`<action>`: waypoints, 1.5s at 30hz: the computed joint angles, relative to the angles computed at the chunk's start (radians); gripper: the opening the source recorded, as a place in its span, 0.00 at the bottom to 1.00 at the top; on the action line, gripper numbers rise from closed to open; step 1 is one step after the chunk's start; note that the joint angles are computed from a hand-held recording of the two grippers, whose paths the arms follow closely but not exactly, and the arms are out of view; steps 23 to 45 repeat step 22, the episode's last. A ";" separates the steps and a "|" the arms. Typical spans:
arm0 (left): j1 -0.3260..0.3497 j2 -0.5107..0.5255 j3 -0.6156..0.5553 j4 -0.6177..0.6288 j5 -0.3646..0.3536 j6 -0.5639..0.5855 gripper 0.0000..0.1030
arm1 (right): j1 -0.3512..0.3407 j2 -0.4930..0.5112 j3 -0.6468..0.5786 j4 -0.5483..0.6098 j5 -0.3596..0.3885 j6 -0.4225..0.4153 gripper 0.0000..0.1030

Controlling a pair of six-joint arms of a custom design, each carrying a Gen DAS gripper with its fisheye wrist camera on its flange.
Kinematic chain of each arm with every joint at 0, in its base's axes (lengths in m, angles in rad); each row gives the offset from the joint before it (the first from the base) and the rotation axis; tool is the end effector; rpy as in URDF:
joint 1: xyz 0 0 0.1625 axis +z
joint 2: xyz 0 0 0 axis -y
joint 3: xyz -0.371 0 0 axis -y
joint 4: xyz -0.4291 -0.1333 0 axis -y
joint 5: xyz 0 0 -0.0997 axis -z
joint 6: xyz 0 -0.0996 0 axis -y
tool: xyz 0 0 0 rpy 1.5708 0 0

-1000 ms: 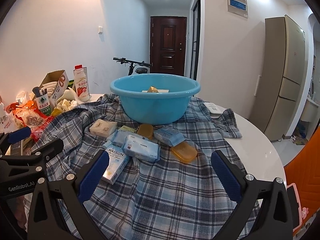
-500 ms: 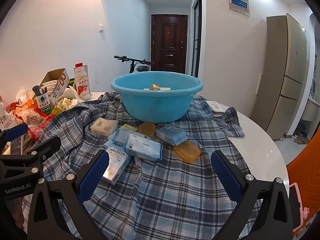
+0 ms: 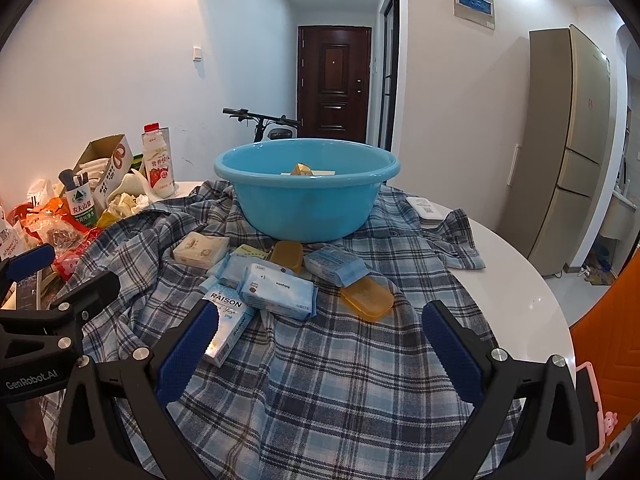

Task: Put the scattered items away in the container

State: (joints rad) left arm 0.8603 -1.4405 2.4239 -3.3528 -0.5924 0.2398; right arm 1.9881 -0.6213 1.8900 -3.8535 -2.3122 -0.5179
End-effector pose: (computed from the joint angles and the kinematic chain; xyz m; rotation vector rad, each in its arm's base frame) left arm -0.0942 -0.4406 0.2058 0.5453 2.0988 -1.1308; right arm 0.2810 -0.4709 0.0146 0.5475 -2.1005 1.1356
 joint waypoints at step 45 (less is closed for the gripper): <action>0.013 0.012 -0.005 0.027 -0.010 -0.011 1.00 | -0.003 -0.002 0.008 -0.007 -0.009 0.008 1.00</action>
